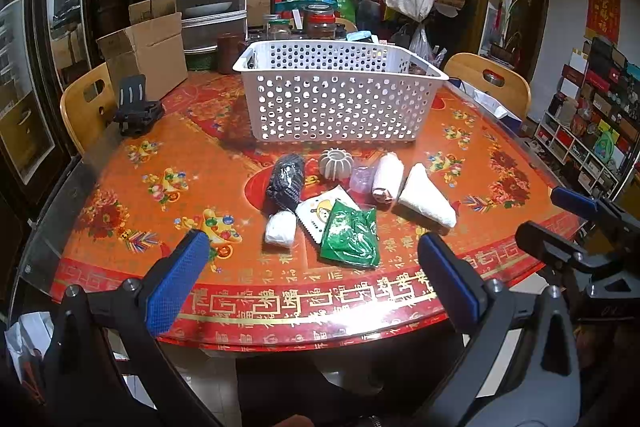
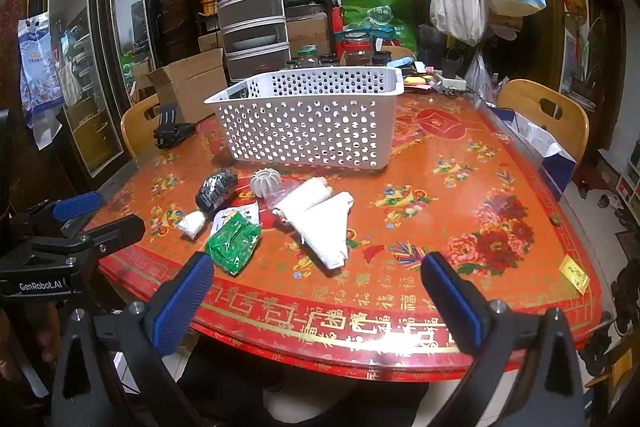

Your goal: Organize soft objects

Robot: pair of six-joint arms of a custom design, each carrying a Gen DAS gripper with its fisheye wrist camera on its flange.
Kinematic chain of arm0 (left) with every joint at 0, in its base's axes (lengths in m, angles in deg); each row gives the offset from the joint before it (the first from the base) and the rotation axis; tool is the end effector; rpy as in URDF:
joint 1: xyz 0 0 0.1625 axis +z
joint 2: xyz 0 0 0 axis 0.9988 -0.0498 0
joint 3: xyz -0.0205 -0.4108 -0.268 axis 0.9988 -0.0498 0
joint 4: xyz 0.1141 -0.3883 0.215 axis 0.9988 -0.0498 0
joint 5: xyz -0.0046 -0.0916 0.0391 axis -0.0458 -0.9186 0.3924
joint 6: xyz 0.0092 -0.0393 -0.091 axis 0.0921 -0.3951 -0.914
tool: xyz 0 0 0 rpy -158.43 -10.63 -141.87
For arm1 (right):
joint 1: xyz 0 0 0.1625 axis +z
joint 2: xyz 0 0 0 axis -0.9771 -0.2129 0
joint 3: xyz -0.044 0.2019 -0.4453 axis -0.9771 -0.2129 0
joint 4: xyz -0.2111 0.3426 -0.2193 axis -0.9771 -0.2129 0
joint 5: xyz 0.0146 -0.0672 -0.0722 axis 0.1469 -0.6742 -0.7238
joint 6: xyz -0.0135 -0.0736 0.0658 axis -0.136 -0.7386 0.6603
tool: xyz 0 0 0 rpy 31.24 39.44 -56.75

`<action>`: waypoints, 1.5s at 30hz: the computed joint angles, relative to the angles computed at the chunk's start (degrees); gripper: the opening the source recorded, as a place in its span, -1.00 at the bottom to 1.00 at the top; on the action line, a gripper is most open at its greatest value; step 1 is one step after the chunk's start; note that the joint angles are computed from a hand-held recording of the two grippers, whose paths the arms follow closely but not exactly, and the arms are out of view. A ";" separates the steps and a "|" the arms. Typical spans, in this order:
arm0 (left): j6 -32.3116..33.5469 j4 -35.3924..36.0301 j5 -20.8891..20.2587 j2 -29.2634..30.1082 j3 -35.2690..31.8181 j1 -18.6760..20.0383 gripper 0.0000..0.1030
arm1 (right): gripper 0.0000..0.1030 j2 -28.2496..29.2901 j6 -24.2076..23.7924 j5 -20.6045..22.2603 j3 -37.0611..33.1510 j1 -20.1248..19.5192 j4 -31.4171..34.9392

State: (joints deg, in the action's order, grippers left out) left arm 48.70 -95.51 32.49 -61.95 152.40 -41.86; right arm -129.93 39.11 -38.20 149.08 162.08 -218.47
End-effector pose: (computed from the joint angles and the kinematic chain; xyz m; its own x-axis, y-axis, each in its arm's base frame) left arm -0.4001 -0.6823 -0.0056 -0.6804 0.4107 -0.6070 0.7084 0.5807 -0.4011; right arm 0.0357 -0.6277 0.3277 -0.7632 0.1191 0.6351 -0.4682 0.5755 -0.6705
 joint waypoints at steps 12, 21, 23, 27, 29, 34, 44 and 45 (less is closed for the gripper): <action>0.06 -0.10 -0.14 -0.07 0.06 0.09 1.00 | 1.00 -0.27 0.09 0.09 0.07 0.03 0.88; 0.09 -0.06 -0.21 -0.08 0.02 0.11 1.00 | 1.00 -0.19 0.09 0.15 0.10 0.01 0.99; 0.12 -0.02 -0.13 -0.06 -0.01 0.10 1.00 | 1.00 -0.14 0.03 0.12 0.10 0.03 0.86; 0.06 -0.01 -0.17 -0.13 0.07 0.09 1.00 | 1.00 -0.12 0.03 0.06 0.10 0.08 0.97; 0.04 -0.02 -0.16 -0.12 0.06 0.08 1.00 | 1.00 -0.13 0.04 0.09 0.10 0.06 0.98; 0.01 0.01 -0.15 -0.12 0.05 0.07 1.00 | 1.00 -0.08 0.07 0.05 0.09 0.08 0.96; 0.01 -0.03 -0.15 -0.11 0.07 0.07 1.00 | 1.00 -0.06 0.11 0.01 0.15 0.06 1.00; 0.01 -0.03 -0.15 -0.11 0.07 0.07 1.00 | 1.00 -0.08 0.12 0.07 0.15 0.06 1.03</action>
